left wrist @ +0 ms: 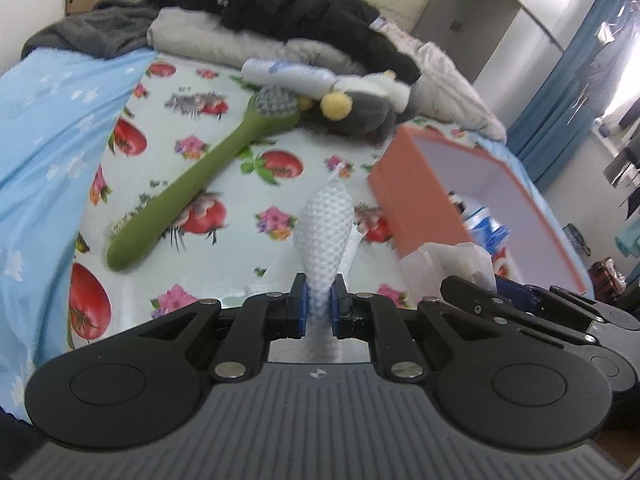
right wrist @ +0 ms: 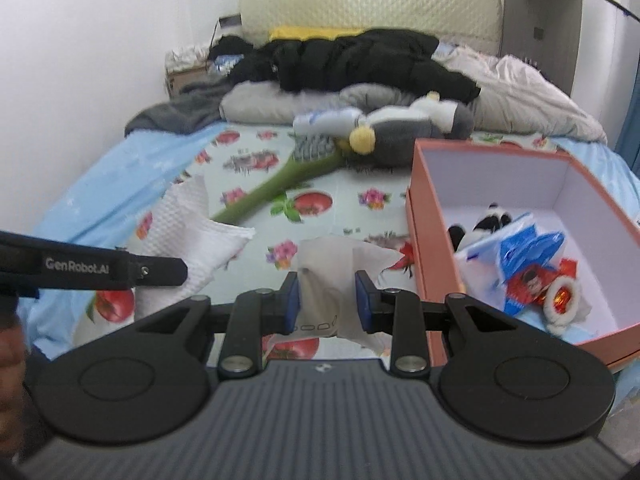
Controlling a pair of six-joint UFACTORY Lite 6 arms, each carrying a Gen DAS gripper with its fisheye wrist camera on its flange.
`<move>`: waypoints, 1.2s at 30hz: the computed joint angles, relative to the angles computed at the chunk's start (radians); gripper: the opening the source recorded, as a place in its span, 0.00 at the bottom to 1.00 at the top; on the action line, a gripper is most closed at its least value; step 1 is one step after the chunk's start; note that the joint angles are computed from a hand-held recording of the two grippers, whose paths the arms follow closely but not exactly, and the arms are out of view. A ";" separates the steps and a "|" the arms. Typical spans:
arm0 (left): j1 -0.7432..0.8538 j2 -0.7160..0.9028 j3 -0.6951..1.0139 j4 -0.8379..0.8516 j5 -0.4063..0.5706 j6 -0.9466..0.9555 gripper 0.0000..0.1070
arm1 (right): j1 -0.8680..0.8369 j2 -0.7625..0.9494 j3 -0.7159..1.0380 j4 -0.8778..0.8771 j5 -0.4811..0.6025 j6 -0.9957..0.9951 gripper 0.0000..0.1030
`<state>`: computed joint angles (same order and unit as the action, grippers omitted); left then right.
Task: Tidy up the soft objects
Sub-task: 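Lift and carry the towel and the clear bag over the orange box with both tools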
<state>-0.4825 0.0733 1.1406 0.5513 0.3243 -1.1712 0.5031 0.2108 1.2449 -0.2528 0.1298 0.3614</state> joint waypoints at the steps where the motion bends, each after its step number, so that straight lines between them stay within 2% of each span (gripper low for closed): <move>1: -0.011 -0.014 0.006 0.009 0.017 -0.010 0.13 | -0.003 -0.021 -0.004 0.043 0.007 -0.038 0.32; 8: -0.097 -0.102 0.048 0.032 0.112 -0.041 0.13 | -0.031 -0.175 -0.068 0.268 0.037 -0.240 0.32; 12: -0.150 -0.105 0.079 0.060 0.127 -0.072 0.13 | -0.055 -0.246 -0.109 0.280 0.041 -0.255 0.32; 23: -0.225 0.117 0.322 -0.055 0.100 0.081 0.13 | -0.199 -0.384 -0.224 0.379 0.070 -0.354 0.32; 30: -0.228 0.280 0.515 -0.246 0.092 0.310 0.13 | -0.310 -0.452 -0.298 0.477 0.086 -0.455 0.32; 36: -0.204 0.400 0.664 -0.411 0.119 0.488 0.13 | -0.373 -0.432 -0.298 0.577 0.083 -0.542 0.32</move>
<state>-0.6861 0.4729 1.8047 0.1400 0.4432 -0.6833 0.1302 -0.2214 0.9469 0.3237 0.2125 -0.1809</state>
